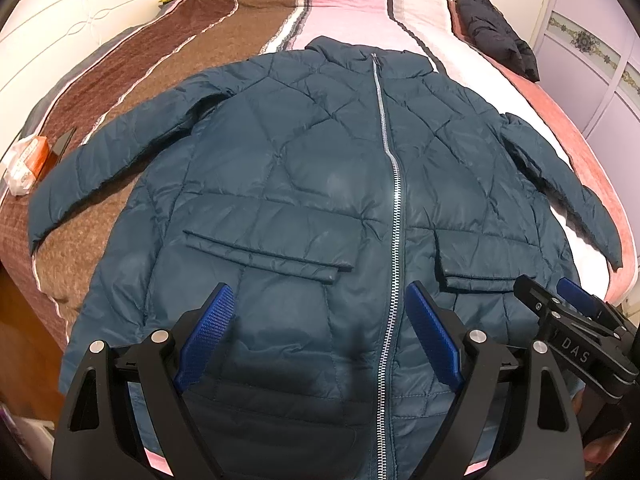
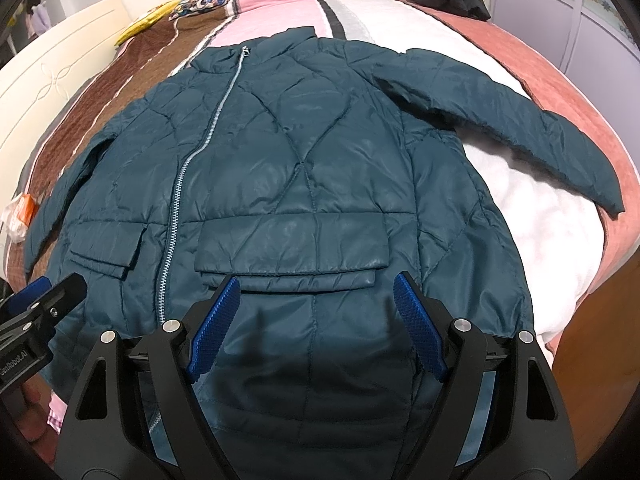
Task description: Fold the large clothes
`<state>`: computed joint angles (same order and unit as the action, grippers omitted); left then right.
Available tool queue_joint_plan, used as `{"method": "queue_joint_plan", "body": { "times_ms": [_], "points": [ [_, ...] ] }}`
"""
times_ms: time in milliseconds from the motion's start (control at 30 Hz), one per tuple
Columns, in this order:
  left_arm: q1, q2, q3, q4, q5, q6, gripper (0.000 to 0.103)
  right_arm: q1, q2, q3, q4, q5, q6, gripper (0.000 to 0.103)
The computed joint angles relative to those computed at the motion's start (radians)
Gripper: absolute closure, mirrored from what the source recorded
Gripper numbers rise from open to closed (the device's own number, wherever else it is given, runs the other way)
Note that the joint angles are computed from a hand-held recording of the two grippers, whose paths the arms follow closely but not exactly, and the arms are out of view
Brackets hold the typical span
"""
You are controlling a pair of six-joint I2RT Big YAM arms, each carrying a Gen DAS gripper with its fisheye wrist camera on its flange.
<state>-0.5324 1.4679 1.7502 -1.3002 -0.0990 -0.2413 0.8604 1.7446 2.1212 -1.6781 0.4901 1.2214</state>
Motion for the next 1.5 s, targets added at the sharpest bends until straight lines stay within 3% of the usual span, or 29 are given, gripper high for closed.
{"method": "queue_joint_plan", "body": {
  "times_ms": [700, 900, 1267, 1400, 1500],
  "points": [
    [-0.011, 0.066, 0.074, -0.036, 0.010, 0.050, 0.019, -0.039, -0.067, -0.098, 0.070, -0.016, 0.026, 0.024],
    [-0.020, 0.109, 0.139, -0.057, 0.034, 0.061, 0.019, -0.066, -0.119, -0.143, 0.074, 0.037, 0.042, 0.024],
    [-0.050, 0.182, 0.236, -0.094, 0.040, 0.089, 0.019, -0.236, -0.419, -0.430, 0.104, 0.082, 0.220, 0.024],
    [-0.063, 0.204, 0.257, -0.109, 0.049, 0.093, 0.019, -0.335, -0.557, -0.570, 0.187, 0.025, 0.277, 0.025],
    [-0.072, 0.217, 0.273, -0.121, 0.052, 0.101, 0.019, -0.414, -0.649, -0.670, 0.266, -0.028, 0.312, 0.034]
  ]
}}
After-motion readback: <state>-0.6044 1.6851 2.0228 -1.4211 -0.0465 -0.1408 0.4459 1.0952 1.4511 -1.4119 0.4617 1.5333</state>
